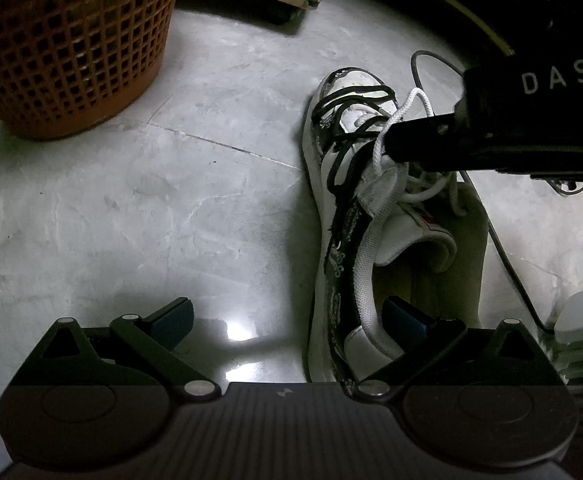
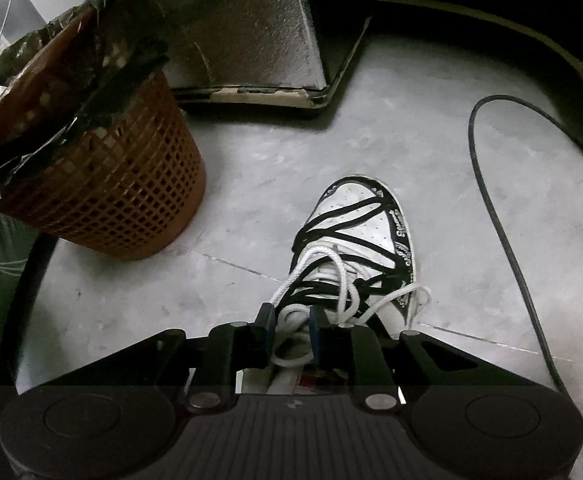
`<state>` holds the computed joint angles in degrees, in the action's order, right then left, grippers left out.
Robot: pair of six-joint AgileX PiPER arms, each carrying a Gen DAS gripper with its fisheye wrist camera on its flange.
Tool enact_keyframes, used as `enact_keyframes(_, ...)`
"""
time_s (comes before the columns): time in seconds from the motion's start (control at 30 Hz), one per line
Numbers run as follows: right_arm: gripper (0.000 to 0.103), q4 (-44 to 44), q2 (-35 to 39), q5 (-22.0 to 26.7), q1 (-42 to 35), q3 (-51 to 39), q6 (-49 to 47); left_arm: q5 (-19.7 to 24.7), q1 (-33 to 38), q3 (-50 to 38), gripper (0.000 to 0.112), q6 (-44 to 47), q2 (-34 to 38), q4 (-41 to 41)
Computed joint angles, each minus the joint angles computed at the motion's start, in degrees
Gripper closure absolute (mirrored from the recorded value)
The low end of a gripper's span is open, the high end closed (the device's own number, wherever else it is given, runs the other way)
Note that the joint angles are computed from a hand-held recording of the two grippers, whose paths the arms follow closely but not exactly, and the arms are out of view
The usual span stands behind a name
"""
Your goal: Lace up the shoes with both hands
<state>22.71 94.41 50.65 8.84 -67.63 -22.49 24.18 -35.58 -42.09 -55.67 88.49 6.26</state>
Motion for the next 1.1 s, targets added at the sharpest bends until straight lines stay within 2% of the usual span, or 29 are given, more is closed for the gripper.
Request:
enact_keyframes(0.13, 0.078, 1.31, 0.10, 0.04, -1.13, -0.11, -1.76, -0.28, 0.17, 0.36, 0.009, 0.21, -0.20, -0.46)
enact_keyframes(0.27, 0.078, 6.83, -0.26, -0.89, -6.64, 0.70, 0.64, -0.66, 0.48, 0.57, 0.009, 0.89, -0.17, -1.09)
enact_keyframes(0.37, 0.078, 7.49, -0.53, -1.54, -7.40, 0.71, 1.16, -0.80, 0.62, 0.64, 0.009, 1.04, -0.04, -1.38)
enact_keyframes(0.5, 0.078, 9.42, -1.59, -1.40, -4.06, 1.60, -6.78, -0.78, 0.58, 0.57, 0.009, 0.82, 0.07, -1.34)
enact_keyframes(0.7, 0.075, -3.66, -0.83, -2.41, 6.20, 1.42, -7.19, -0.63, 0.46, 0.70, 0.009, 0.53, -0.13, -1.22)
enact_keyframes(0.87, 0.076, -3.36, -0.34, -1.24, 6.90, -0.09, -8.81, -1.04, 0.70, 0.95, 0.009, 1.40, -0.17, -2.02)
enact_keyframes(0.93, 0.076, -4.24, 1.06, 0.79, 6.81, -1.57, -7.70, -1.11, 0.83, 0.98, 0.009, 1.74, -0.14, -2.40)
enact_keyframes(1.1, 0.076, -2.84, 1.27, 1.18, 6.03, -1.39, -9.19, -0.77, 0.56, 0.69, 0.009, 1.17, 0.11, -2.00)
